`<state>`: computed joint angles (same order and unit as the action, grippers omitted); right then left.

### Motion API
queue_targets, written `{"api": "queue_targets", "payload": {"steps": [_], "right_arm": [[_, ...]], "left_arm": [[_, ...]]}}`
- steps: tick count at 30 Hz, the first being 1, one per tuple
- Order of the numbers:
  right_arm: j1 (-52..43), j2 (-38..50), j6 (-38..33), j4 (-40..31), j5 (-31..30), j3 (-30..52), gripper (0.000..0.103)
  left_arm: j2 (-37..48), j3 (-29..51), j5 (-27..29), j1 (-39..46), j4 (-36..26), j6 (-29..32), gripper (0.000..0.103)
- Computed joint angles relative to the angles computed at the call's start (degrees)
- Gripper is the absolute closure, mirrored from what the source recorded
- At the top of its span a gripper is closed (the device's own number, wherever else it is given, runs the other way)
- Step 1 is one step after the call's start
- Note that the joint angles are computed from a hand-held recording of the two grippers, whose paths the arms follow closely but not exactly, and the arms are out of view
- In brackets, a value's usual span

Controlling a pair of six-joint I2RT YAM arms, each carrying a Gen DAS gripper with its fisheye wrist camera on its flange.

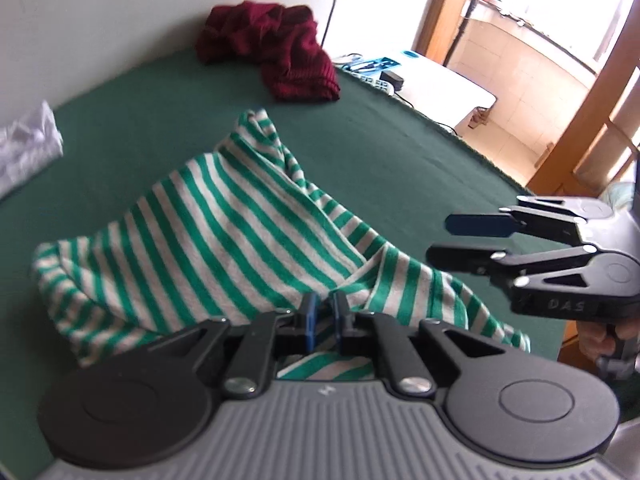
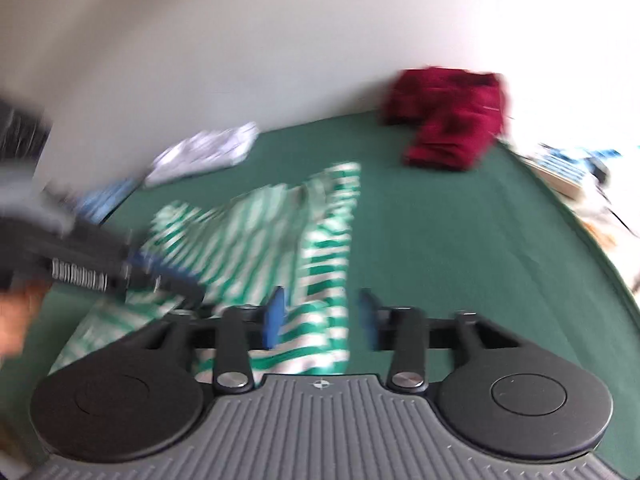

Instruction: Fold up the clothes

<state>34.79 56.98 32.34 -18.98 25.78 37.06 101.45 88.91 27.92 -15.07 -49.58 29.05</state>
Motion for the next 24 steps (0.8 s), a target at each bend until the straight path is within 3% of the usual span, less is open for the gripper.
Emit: {"api": "queue_targets", "payload": {"steps": [3, 5, 6, 8, 15, 17, 20, 23, 24], "right_arm": [[0.3, 4.4, -3.6, 2.9, -2.6, 0.9, 0.061], [0.4, 8.8, -4.9, 3.9, -2.8, 2.1, 0.065], [-0.3, 10.4, -5.2, 3.7, -2.9, 2.4, 0.074], [-1.7, 12.4, -5.5, 3.1, -3.2, 2.7, 0.1], [-4.5, 5.9, -0.7, 3.9, -1.9, 0.5, 0.101], [-4.1, 6.8, -0.2, 3.8, -0.7, 0.8, 0.101], [-3.4, 9.8, 1.1, 3.3, 0.9, 1.9, 0.101], [-3.1, 10.8, 3.3, 4.6, 2.8, 1.7, 0.101], [-2.7, 9.7, 3.9, 5.8, 3.5, 1.2, 0.101]], "left_arm": [[-2.9, -1.3, -1.5, 1.7, -3.5, 8.0, 0.094], [-4.9, -4.4, -3.2, 2.4, -3.6, 12.2, 0.074], [-6.2, -6.8, -4.2, 2.8, -2.8, 14.0, 0.061], [-8.5, -11.2, -6.5, 3.6, -0.1, 15.2, 0.055], [-10.2, -17.1, -7.4, 4.7, 7.3, 8.9, 0.036], [-10.9, -19.6, -8.7, 3.7, 11.6, 6.8, 0.036], [-8.9, -20.0, -9.0, 3.0, 13.7, 3.7, 0.045], [-9.7, -19.9, -7.1, 4.2, 13.8, 3.6, 0.078], [-9.9, -18.9, -6.2, 5.1, 12.5, 3.7, 0.096]]}}
